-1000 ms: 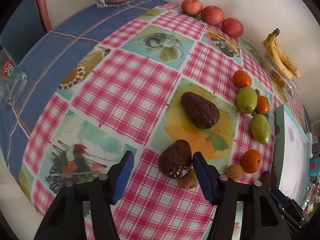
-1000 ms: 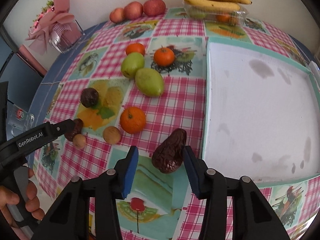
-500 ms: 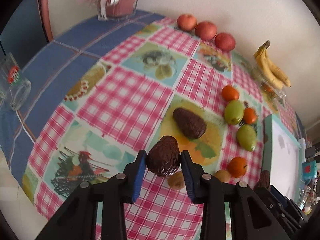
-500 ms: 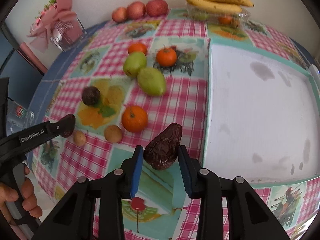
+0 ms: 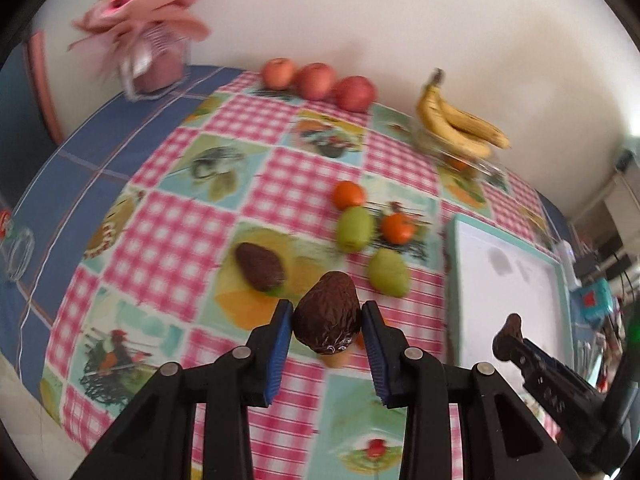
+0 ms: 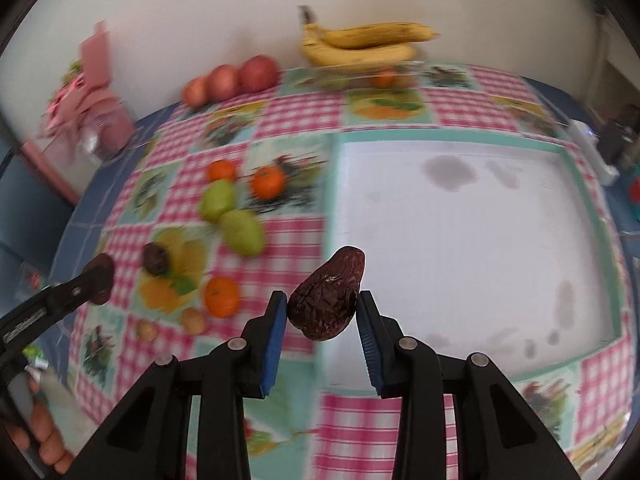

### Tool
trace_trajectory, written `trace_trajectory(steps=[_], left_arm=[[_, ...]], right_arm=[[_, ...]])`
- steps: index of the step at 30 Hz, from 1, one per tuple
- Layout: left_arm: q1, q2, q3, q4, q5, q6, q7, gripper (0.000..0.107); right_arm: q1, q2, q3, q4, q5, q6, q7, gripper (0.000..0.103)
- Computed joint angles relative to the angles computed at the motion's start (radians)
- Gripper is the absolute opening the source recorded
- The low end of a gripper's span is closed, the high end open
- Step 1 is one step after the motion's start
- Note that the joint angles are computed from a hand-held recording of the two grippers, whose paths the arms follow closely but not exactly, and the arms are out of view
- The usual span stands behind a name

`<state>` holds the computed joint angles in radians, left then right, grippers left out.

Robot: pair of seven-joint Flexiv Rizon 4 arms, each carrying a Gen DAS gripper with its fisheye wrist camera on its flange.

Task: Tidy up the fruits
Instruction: 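Grasp a dark brown wrinkled fruit with the left gripper while the right grasps another, then carry both dark brown fruits over the white tray and open both grippers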

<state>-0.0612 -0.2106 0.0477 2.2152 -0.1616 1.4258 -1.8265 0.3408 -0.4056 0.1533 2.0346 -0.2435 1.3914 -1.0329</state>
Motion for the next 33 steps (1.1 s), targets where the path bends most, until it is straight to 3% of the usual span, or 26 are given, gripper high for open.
trace_trajectory(steps=[4, 8, 13, 18, 25, 33], left_arm=[[-0.022, -0.014, -0.027, -0.045, 0.007, -0.026, 0.021, 0.037], [-0.046, -0.05, -0.068, -0.101, -0.008, -0.059, 0.066, 0.037], [-0.076, -0.127, -0.114, -0.19, -0.036, -0.094, 0.126, 0.037], [-0.151, -0.209, -0.072, -0.301, 0.026, -0.142, 0.102, 0.038], [-0.189, -0.307, -0.068, -0.404, 0.063, -0.163, 0.128, 0.038], [-0.215, -0.356, -0.043, -0.454, 0.089, -0.216, 0.116, 0.038]], right_arm=[[-0.013, 0.015, -0.046, 0.014, 0.004, -0.013, 0.06, 0.037], [0.025, 0.038, -0.161, 0.051, -0.095, -0.023, 0.185, 0.037], [-0.001, 0.045, -0.206, 0.066, -0.169, -0.042, 0.296, 0.037], [-0.054, 0.033, -0.193, 0.052, -0.187, -0.053, 0.337, 0.037], [-0.087, -0.007, -0.179, 0.003, -0.184, -0.087, 0.343, 0.037], [-0.125, -0.059, -0.145, -0.057, -0.125, -0.126, 0.302, 0.037]])
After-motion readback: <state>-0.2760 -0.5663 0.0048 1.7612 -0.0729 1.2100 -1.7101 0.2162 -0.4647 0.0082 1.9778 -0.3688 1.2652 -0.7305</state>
